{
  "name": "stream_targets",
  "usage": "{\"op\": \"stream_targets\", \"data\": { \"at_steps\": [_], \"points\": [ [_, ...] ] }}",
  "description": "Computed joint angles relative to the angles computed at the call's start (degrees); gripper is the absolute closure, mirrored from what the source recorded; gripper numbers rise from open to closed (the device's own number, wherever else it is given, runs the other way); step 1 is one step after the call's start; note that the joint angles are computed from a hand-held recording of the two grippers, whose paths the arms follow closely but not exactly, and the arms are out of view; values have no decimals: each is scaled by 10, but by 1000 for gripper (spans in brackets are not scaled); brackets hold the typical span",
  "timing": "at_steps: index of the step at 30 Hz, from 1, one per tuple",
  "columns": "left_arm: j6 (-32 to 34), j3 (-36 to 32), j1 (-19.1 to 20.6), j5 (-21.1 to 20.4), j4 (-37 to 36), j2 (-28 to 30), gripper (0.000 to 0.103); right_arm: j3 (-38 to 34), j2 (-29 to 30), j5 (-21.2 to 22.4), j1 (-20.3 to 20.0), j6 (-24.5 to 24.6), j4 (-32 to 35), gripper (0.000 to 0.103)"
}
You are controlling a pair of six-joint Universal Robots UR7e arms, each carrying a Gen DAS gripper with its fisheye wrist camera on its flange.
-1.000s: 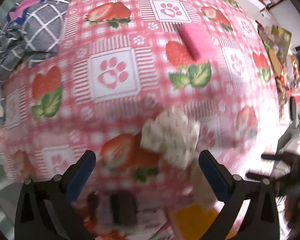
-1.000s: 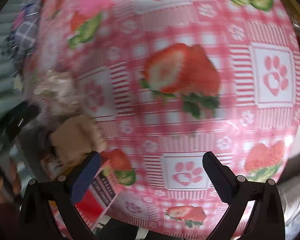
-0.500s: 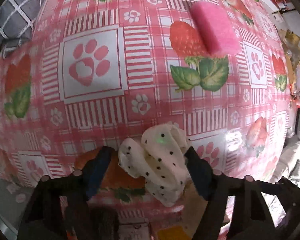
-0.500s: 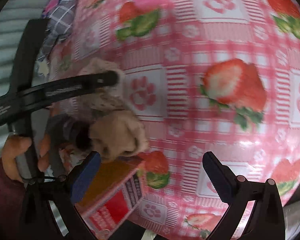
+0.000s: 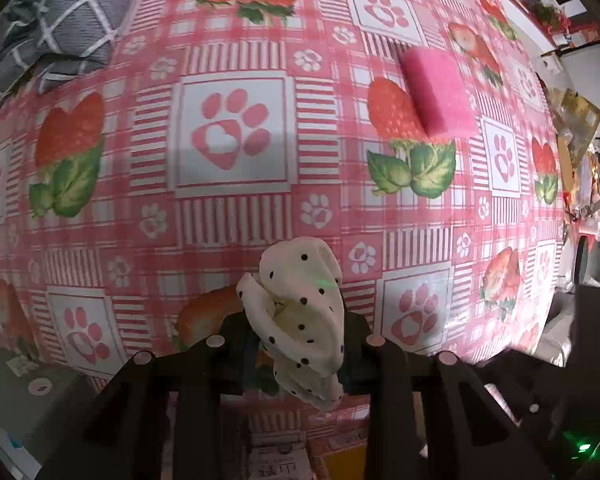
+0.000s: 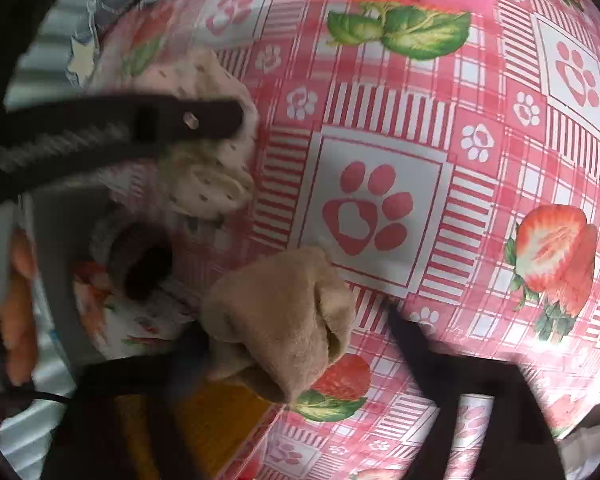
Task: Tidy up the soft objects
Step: 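Lift the polka-dot scrunchie and beige sock toward the white box with both tools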
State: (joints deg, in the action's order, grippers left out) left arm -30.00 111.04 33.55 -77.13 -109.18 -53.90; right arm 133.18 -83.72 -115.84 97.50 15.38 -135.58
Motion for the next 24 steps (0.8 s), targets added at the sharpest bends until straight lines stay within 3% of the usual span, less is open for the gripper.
{"op": "stream_targets", "data": {
  "at_steps": [2, 5, 12, 24],
  "points": [
    [-3, 3, -1, 5, 7, -14, 69, -5, 7, -3, 4, -2, 6, 71],
    [-7, 8, -4, 13, 7, -35, 69, -7, 10, -18, 15, 1, -5, 71],
    [2, 13, -26, 32, 15, -85, 69, -11, -48, -4, 17, 11, -22, 71],
    [6, 20, -66, 32, 13, -104, 69, 14, -183, 3, -1, 66, 55, 71]
  ]
}}
